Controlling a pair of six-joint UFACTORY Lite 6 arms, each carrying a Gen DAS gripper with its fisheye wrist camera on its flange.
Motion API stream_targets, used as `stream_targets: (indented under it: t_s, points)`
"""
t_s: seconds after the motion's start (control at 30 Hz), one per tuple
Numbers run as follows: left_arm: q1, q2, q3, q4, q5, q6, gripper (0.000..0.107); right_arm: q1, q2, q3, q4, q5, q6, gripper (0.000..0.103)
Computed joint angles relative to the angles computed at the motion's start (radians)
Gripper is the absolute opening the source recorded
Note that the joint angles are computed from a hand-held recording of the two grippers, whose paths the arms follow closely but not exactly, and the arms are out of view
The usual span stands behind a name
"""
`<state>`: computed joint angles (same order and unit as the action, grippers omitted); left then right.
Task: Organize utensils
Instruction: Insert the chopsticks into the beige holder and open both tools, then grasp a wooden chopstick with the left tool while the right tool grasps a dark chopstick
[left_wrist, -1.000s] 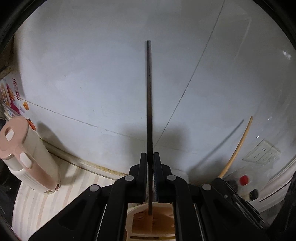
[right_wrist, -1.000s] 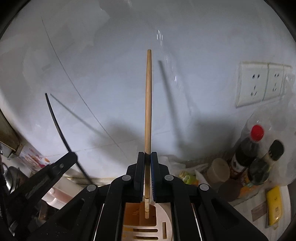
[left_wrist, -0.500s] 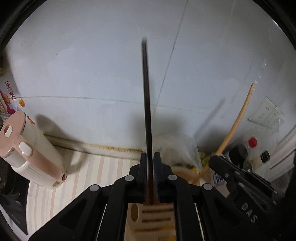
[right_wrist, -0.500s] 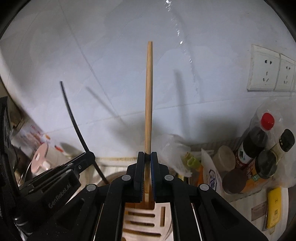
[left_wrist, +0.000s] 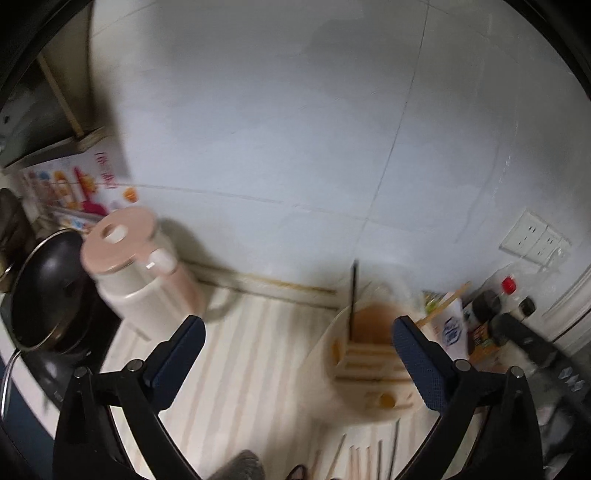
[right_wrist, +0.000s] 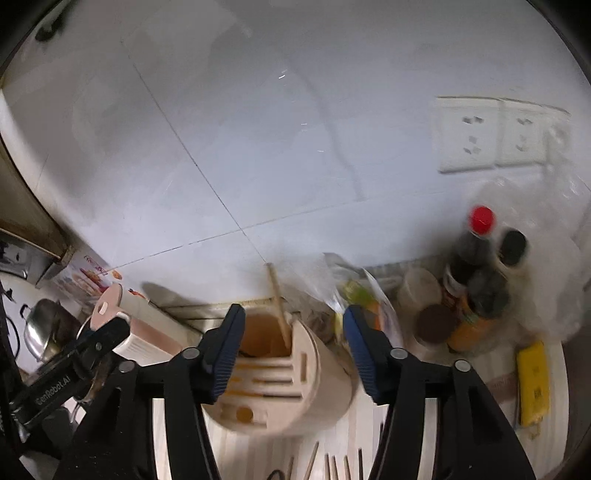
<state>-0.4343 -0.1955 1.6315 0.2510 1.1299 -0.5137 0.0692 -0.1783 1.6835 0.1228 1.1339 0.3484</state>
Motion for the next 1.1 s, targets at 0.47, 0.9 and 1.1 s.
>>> stream_targets:
  t_s: [0.47, 0.9, 1.1]
  points:
    - [-0.285, -0.317, -0.549, 0.146, 0.059, -0.237, 0.103, 0.072, -0.408, -0.429, -0.156, 0.128, 0.135, 0.086]
    - [-0.352, -0.309, -1.035, -0.089, -0.187, -0.205, 0.071, -0.131, -0.663, -1.063, 0.037, 0.145, -0.111, 0.031]
    - [-0.371, -0.190, -1.125, -0.196, -0.314, -0.156, 0.050, -0.069, -0.630, -1.242, 0.012, 0.051, -0.096, 0.031]
